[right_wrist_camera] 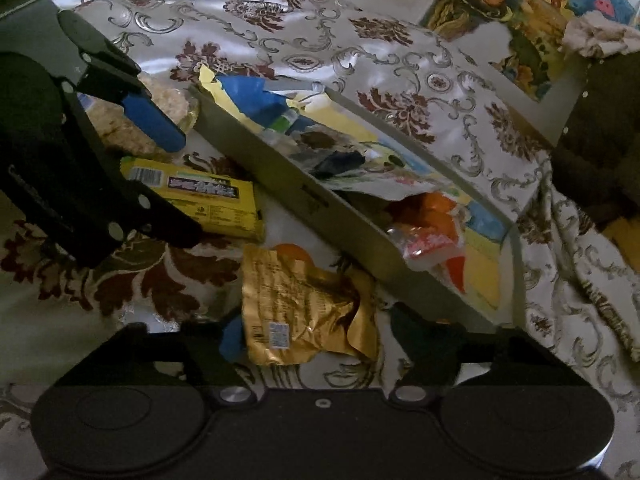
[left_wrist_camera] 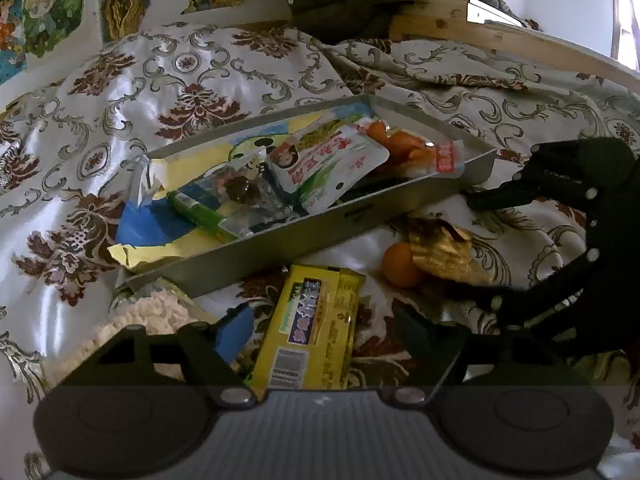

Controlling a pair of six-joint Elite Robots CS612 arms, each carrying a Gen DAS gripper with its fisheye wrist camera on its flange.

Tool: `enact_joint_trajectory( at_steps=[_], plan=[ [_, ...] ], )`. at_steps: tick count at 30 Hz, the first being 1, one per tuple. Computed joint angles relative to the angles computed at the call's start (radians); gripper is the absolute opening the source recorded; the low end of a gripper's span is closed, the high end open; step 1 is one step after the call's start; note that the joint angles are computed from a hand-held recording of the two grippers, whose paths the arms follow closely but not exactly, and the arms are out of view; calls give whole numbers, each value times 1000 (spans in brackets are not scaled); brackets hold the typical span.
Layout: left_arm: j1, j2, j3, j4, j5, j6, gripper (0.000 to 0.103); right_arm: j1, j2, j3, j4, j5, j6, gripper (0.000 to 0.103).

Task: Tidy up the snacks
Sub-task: 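Lower the left gripper onto the yellow bar while the right gripper approaches the gold packet, then close the left gripper on the yellow bar while the right gripper grasps the gold packet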

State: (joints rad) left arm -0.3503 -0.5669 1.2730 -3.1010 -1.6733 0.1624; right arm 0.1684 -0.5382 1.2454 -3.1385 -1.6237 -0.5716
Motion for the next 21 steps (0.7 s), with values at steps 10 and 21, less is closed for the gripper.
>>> enact_joint_trajectory(
  at_steps=[10,21],
  plan=[
    [-19,19,-66,122,80,-47,68,2,1,-23,24,-76,76,47],
    [-15,16,-89,239,81,-60,73,17,69,-66,-81,-124,-88,51]
  ],
)
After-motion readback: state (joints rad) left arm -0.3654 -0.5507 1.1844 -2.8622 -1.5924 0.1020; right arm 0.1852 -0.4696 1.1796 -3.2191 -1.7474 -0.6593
